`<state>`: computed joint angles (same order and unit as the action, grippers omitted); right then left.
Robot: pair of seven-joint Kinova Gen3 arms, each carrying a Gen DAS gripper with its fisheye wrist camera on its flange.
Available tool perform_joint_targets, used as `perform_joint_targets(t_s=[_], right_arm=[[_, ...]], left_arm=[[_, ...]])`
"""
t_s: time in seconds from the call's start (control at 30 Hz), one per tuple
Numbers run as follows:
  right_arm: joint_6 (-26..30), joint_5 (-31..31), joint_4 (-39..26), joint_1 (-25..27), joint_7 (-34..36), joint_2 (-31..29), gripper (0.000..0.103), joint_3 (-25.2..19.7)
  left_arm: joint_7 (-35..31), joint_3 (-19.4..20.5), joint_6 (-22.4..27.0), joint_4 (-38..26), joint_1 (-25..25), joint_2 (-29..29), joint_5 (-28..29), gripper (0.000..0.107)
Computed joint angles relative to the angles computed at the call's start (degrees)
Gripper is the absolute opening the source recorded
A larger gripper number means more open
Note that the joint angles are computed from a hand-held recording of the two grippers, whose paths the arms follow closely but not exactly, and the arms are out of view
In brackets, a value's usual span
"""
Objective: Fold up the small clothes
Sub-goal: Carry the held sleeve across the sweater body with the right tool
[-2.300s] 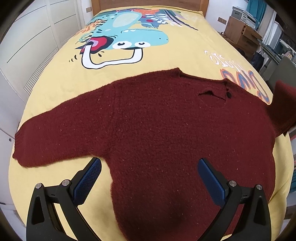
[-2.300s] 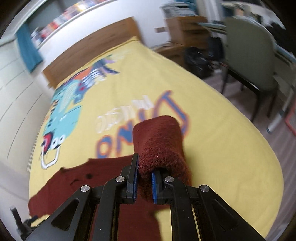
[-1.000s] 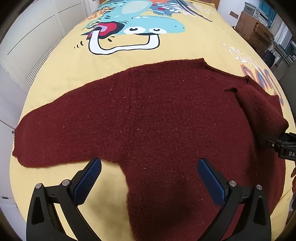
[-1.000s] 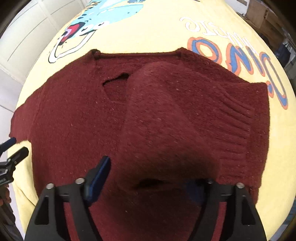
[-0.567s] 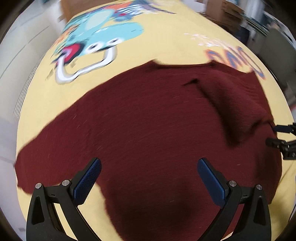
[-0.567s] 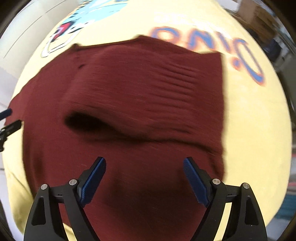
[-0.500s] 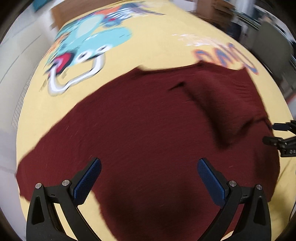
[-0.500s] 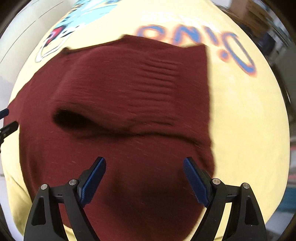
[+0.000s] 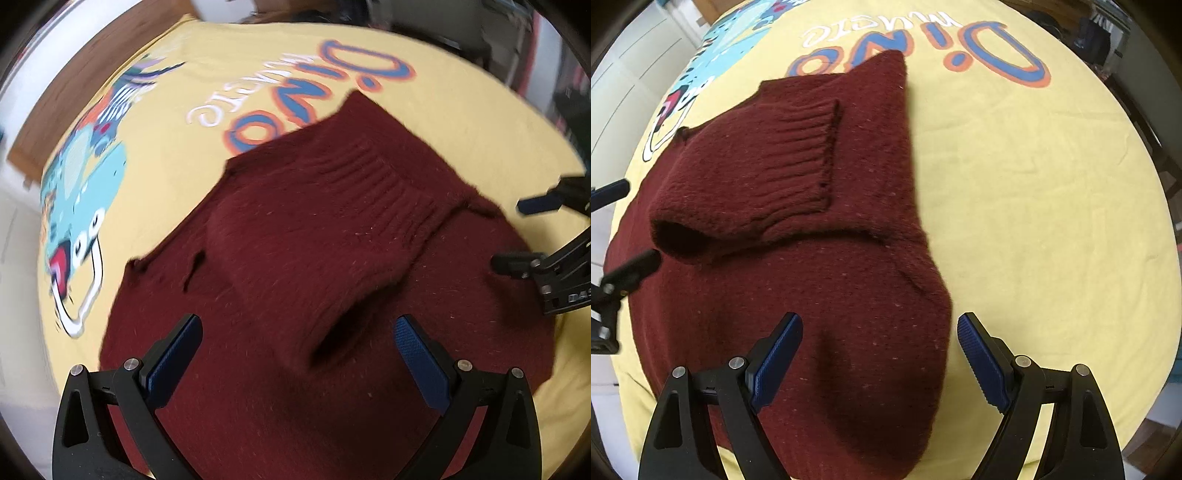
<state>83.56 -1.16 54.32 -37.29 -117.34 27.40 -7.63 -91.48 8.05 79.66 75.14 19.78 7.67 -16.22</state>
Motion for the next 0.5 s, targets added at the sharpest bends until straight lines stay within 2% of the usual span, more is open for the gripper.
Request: perform_joint_targets(t_s=[0.1,0.23,0.3,0.37,0.4,0.47,0.5], right_arm=[[-0.01,0.53,0.6,0.2,0.15,0.28,0.087,0.3],[0.04,3.42,0.61,-0.66,0.91,1.09,0.087,1.04],[1.03,5.32,-0.7,-1.4,2.03,2.4,0.087,1.43],[1.72,6.16,-2.44,-1.79,2.87,3.89,0.087,1.7],[1.79,6.01,-2.97,-1.5,3.49,4.37,0.087,1.7],[1.93,5.51,-3.98,-1.17,4.35,5.11,0.087,1.69],[2.0,5.44,-4.5,-1.12,4.75,5.44,0.087,1.77]], left_arm=[[0.18,-0.1,-1.12,0.25,0.88,2.59,-2.92,0.102],[-0.23,-1.0,-1.21,-2.11,0.31,5.36,-1.14,0.1],[-0.14,-1.61,-0.34,-3.56,0.21,6.79,-0.76,0.087],[0.5,-2.3,1.0,-4.85,0.6,8.11,-1.68,0.064],[0.44,-2.62,1.63,-5.62,0.32,8.93,-1.46,0.059],[-0.57,-3.0,2.72,-7.08,-1.02,10.2,0.47,0.037],[-0.97,-3.2,2.68,-7.37,-1.41,10.48,0.87,0.032]])
